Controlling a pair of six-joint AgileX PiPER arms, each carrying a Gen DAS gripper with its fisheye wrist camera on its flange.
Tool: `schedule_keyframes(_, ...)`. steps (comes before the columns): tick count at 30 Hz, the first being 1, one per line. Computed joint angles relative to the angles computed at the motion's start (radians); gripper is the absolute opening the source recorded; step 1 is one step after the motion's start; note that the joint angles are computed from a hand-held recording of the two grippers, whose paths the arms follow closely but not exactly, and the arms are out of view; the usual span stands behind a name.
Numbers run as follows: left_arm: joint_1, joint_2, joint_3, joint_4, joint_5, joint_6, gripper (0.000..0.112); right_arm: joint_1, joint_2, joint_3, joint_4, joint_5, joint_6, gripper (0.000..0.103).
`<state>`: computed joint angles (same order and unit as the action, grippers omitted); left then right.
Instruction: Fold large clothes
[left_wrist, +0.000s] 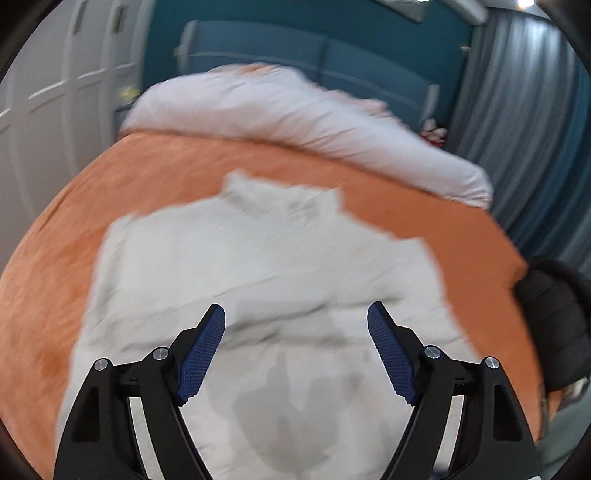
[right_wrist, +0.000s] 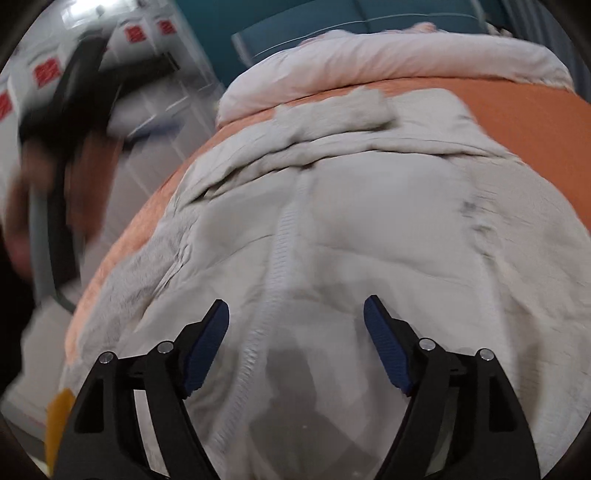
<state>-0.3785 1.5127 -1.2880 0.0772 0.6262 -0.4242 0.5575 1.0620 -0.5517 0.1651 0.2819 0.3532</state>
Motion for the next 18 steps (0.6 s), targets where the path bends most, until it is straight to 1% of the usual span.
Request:
schedule_keyframes(1,0.046,-0.043,0.072,-0.018,-0.013,0.014,0.077,-0.04,-0.032,0.0,0.023,0.041,-0.023,0.073)
schedule_keyframes(2,0.095,-0.091,0.159,-0.035,-0.028,0.018,0.077,-0.058,-0.048,-0.004,0.007,0.063,-0.011,0.073)
schedule_keyframes(3,0.14,-0.121,0.221,-0.05,-0.038,0.032,0.077,-0.068,-0.063,-0.015,-0.05,0.086,0.04,0.074)
schedule_keyframes(4,0.198,-0.15,0.272,-0.08,-0.038,0.069,0.077,-0.092,-0.072,-0.034,-0.076,0.112,0.055,0.074)
schedule_keyframes(5,0.259,-0.176,0.336,-0.099,-0.045,0.088,0.077,-0.116,-0.069,-0.05,-0.069,0.123,0.043,0.075)
schedule_keyframes(6,0.315,-0.184,0.368,-0.133,-0.048,0.121,0.076,-0.146,-0.059,-0.07,-0.046,0.132,0.011,0.078)
schedule_keyframes(8,0.399,-0.229,0.469,-0.193,-0.068,0.153,0.076,-0.229,-0.004,-0.135,0.057,0.143,-0.108,0.078)
schedule_keyframes(9,0.428,-0.245,0.506,-0.215,-0.077,0.164,0.076,-0.248,0.034,-0.174,0.061,0.146,-0.116,0.078)
schedule_keyframes(10,0.473,-0.255,0.551,-0.265,-0.1,0.214,0.076,-0.264,0.073,-0.213,0.06,0.152,-0.119,0.079)
schedule_keyframes(11,0.487,-0.262,0.574,-0.277,-0.111,0.225,0.076,-0.28,0.128,-0.268,0.068,0.157,-0.137,0.079)
schedule_keyframes(12,0.513,-0.266,0.593,-0.315,-0.122,0.271,0.076,-0.284,0.179,-0.317,0.056,0.155,-0.135,0.079)
schedule_keyframes(13,0.524,-0.274,0.615,-0.337,-0.145,0.292,0.076,-0.286,0.207,-0.345,0.043,0.153,-0.131,0.079)
schedule_keyframes(14,0.512,-0.278,0.614,-0.326,-0.149,0.273,0.076,-0.28,0.273,-0.411,0.002,0.153,-0.103,0.079)
schedule_keyframes(15,0.491,-0.272,0.608,-0.284,-0.152,0.22,0.076,-0.278,0.311,-0.449,-0.018,0.157,-0.092,0.079)
schedule_keyframes(16,0.486,-0.269,0.593,-0.262,-0.136,0.195,0.076,-0.281,0.376,-0.516,-0.009,0.169,-0.106,0.079)
schedule_keyframes(17,0.487,-0.274,0.587,-0.28,-0.129,0.203,0.076,-0.281,0.423,-0.566,-0.011,0.182,-0.097,0.079)
schedule_keyframes(18,0.503,-0.278,0.581,-0.337,-0.124,0.251,0.076,-0.285,0.46,-0.605,-0.01,0.191,-0.09,0.079)
